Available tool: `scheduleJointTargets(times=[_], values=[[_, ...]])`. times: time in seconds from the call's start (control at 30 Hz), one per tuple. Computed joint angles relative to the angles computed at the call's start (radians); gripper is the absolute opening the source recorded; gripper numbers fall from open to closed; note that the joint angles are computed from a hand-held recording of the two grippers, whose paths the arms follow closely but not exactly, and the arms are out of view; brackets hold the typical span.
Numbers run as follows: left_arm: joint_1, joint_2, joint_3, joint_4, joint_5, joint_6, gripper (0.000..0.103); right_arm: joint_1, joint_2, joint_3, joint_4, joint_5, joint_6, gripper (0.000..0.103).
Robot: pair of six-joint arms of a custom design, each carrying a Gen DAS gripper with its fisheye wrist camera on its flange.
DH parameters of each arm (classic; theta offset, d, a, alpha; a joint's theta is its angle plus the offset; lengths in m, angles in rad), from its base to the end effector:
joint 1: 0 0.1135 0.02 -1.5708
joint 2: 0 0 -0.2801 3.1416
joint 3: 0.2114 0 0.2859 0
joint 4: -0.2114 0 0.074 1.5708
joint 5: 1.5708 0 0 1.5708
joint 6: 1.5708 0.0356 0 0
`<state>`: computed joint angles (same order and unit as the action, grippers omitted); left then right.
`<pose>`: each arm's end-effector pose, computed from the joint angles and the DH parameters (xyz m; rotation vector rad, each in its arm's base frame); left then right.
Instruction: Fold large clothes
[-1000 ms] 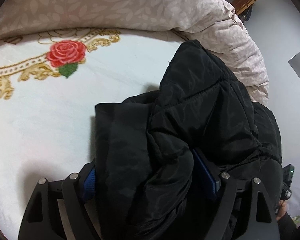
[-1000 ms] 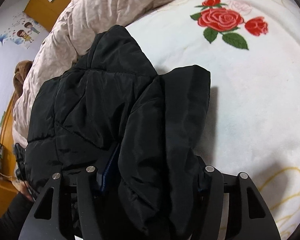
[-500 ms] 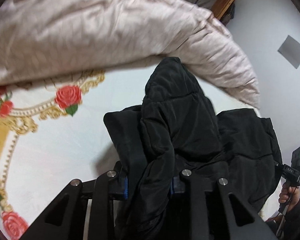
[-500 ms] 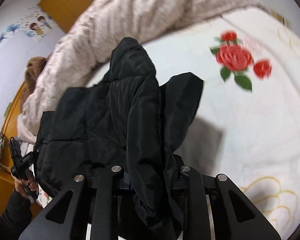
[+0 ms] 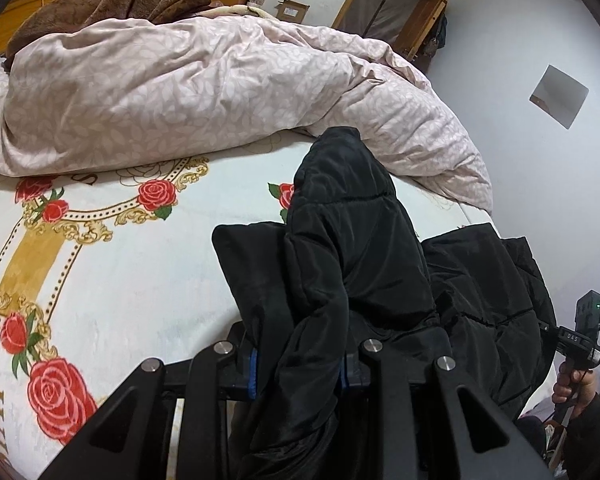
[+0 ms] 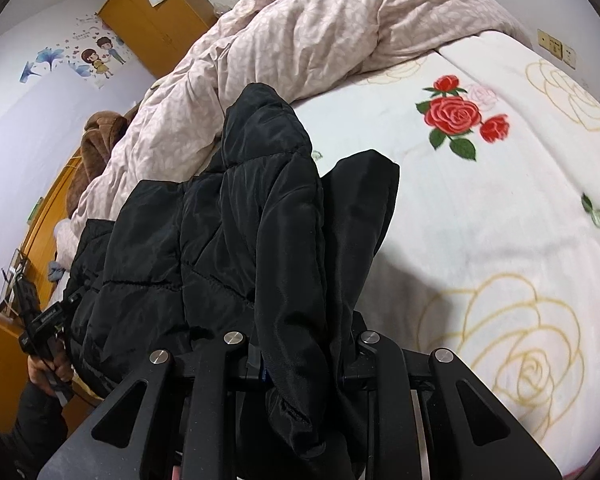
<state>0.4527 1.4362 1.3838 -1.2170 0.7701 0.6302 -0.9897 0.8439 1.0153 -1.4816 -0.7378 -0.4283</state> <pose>0.2755 0.1064 0.3413 0.3628 2.3967 -0.6510 0.0886 -0.0913 0.3326 0.5538 2.3642 0.5047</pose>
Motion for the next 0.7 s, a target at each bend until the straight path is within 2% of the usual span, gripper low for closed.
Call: scheduleJointTargets(times=[0.13,0.27,0.53,0.7], values=[[-0.017,-0.002,0.006,0.004,-0.006,-0.011,0.028,-0.023,0.006,0.013,-0.019,-0.007,-0.025,0.023],[-0.066,0.025,0.043,0.05,-0.01,-0.078,0.028,0.023,0.032,0.036,0.047,-0.002,0.04,0.023],[-0.22,0.2,0.234,0.192,-0.077,-0.268,0.028,0.258,0.201,0.108,0.368,0.09,0.319,0.023],[-0.299,0.359,0.409,0.24,-0.124,-0.346,0.029,0.352,0.373,0.179,0.534,0.147,0.426,0.023]])
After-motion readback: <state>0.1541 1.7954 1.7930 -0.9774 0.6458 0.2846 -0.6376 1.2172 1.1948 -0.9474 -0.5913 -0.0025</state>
